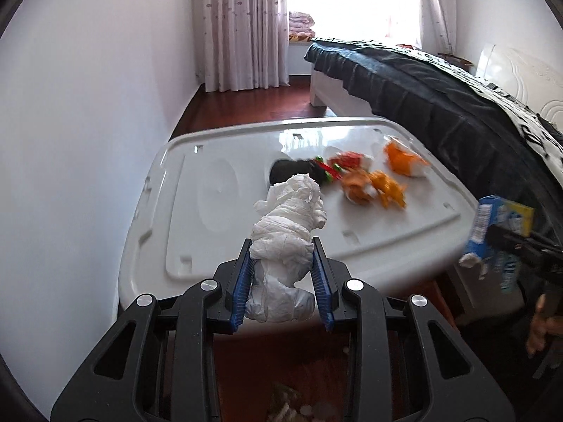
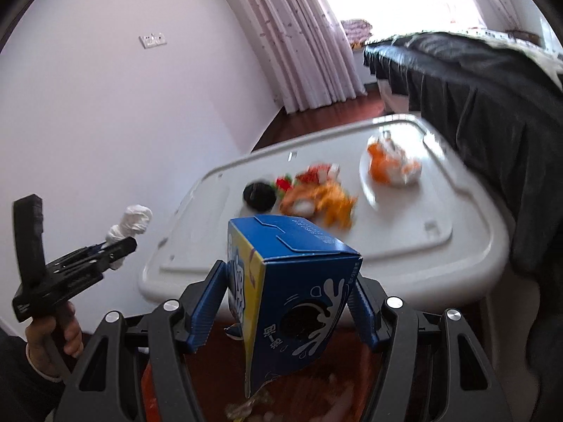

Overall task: Collect trash
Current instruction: 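Carry the box and tissue over the bin and open both grippers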

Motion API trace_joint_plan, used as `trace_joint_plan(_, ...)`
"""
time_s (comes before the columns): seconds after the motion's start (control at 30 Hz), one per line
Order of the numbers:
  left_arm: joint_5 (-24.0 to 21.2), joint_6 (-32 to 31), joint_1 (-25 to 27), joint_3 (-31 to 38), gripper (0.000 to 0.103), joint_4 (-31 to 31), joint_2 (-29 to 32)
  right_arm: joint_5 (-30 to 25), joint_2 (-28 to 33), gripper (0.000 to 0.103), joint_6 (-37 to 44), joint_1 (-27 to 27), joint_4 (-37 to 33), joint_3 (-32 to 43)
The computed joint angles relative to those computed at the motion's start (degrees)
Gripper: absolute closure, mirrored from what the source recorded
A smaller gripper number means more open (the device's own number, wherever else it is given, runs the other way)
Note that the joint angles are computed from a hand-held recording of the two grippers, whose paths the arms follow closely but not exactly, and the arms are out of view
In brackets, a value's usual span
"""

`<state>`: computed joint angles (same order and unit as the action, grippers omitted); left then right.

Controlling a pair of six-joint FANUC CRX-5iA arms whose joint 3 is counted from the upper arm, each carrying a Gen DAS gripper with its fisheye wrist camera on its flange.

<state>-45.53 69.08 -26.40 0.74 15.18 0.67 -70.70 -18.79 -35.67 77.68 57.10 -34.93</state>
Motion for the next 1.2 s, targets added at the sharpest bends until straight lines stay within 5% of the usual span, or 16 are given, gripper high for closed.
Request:
trace_joint_plan(0.4,-4.87,8.9,-2.54,-14.05,0.072,-5.4,-8.51,-1.26,5.62,0.039,-7.78,9.2,-9.44,2.15)
trace_joint_plan(1.03,-7.45,10.64,-3.06,-15.06,0.071,-8.73,-6.56,1.25,10.5,0.033,-2.85,7.39,-17.39,6.34)
trace_joint_plan(1.1,-9.2,13.6,-4.24,-13.05,0.055,-12.3,-5.36,0.82,10.8,0.021,-2.29,7.11,-18.69,6.94)
trace_joint_plan(1.13,-9.87,15.46,-4.94,-12.11,0.031,-14.19,-4.88,0.64,10.81,0.02,-2.42,6.97,-19.07,7.04)
trace_joint_plan(1.2,-9.23,16.33,-4.91,-12.41,0.025,-14.81,-5.23,-0.37,10.58,0.02,-3.76,7.33,-18.66,6.82)
